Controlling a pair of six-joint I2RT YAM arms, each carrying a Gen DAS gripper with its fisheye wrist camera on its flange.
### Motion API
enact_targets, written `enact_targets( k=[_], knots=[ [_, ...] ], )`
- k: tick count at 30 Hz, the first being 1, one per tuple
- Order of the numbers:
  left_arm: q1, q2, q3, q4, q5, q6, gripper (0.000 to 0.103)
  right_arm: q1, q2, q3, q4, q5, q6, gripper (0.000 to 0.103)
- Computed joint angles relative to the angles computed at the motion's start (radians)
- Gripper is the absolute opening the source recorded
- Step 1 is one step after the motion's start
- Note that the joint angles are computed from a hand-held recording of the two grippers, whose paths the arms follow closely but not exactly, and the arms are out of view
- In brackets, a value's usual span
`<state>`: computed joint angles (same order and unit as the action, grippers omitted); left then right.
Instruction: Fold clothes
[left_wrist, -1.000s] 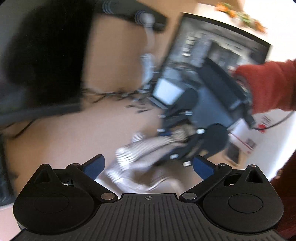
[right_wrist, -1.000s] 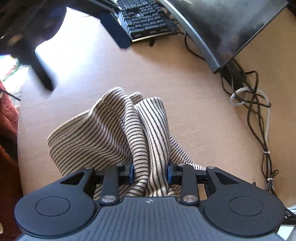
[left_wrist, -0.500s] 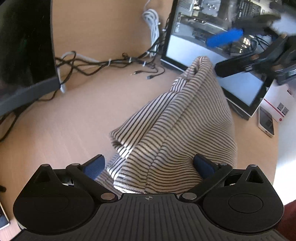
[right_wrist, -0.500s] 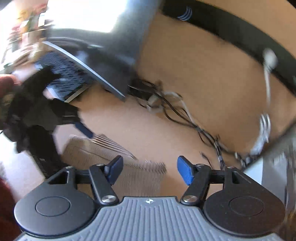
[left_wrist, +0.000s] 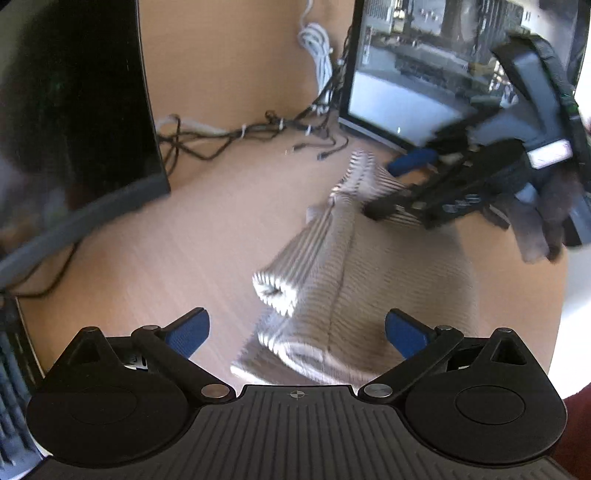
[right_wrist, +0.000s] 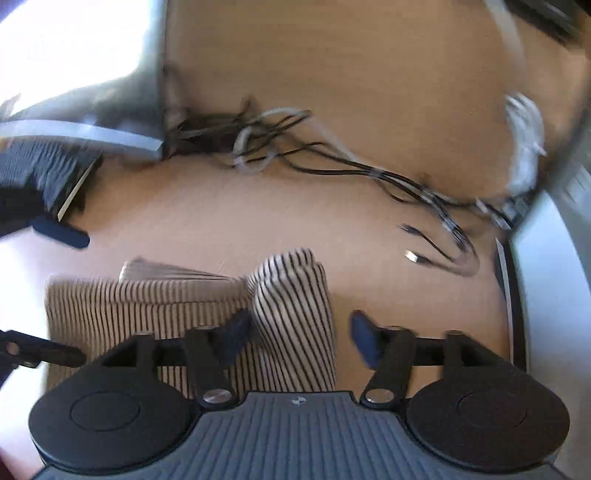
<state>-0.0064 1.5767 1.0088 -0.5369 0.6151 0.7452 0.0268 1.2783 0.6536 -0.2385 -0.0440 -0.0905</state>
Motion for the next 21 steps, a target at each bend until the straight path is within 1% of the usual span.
enact_targets(
  k=[1,2,5,7,10,12,13,14,17,21],
  knots=[
    [-0.003,0.013,0.013,-0.008,0.014,-0.003,0.103,-0.024,-0.055,-0.022,-0.019,-0.02,0.056,0.083],
    [-0.012,0.031,0.025,-0.013,0.02,-0.009,0.103,-0.057,-0.12,-0.053,-0.04,-0.057,0.11,0.086],
    [-0.043,0.093,0.065,-0.032,0.032,-0.027,0.103,-0.148,-0.287,-0.13,-0.136,-0.152,0.253,0.089],
    [-0.064,0.141,0.092,-0.046,0.035,-0.044,0.103,-0.201,-0.334,-0.169,-0.192,-0.206,0.328,0.091],
    [-0.08,0.191,0.102,-0.046,0.026,-0.083,0.103,-0.26,-0.363,-0.235,-0.224,-0.29,0.443,0.092],
    [-0.083,0.195,0.087,-0.032,0.03,-0.107,0.103,-0.25,-0.358,-0.282,-0.178,-0.321,0.501,0.082],
    [-0.084,0.187,0.073,-0.023,0.033,-0.112,0.103,-0.244,-0.351,-0.304,-0.15,-0.337,0.528,0.07],
    [-0.084,0.179,0.06,-0.014,0.036,-0.117,0.103,-0.237,-0.329,-0.317,-0.115,-0.355,0.542,0.065],
    [-0.078,0.147,0.016,0.005,0.043,-0.128,0.103,-0.241,-0.26,-0.324,-0.038,-0.39,0.578,0.064],
    [-0.059,0.091,-0.058,0.034,0.053,-0.185,0.103,-0.228,-0.176,-0.274,-0.017,-0.375,0.515,0.064]
  ],
)
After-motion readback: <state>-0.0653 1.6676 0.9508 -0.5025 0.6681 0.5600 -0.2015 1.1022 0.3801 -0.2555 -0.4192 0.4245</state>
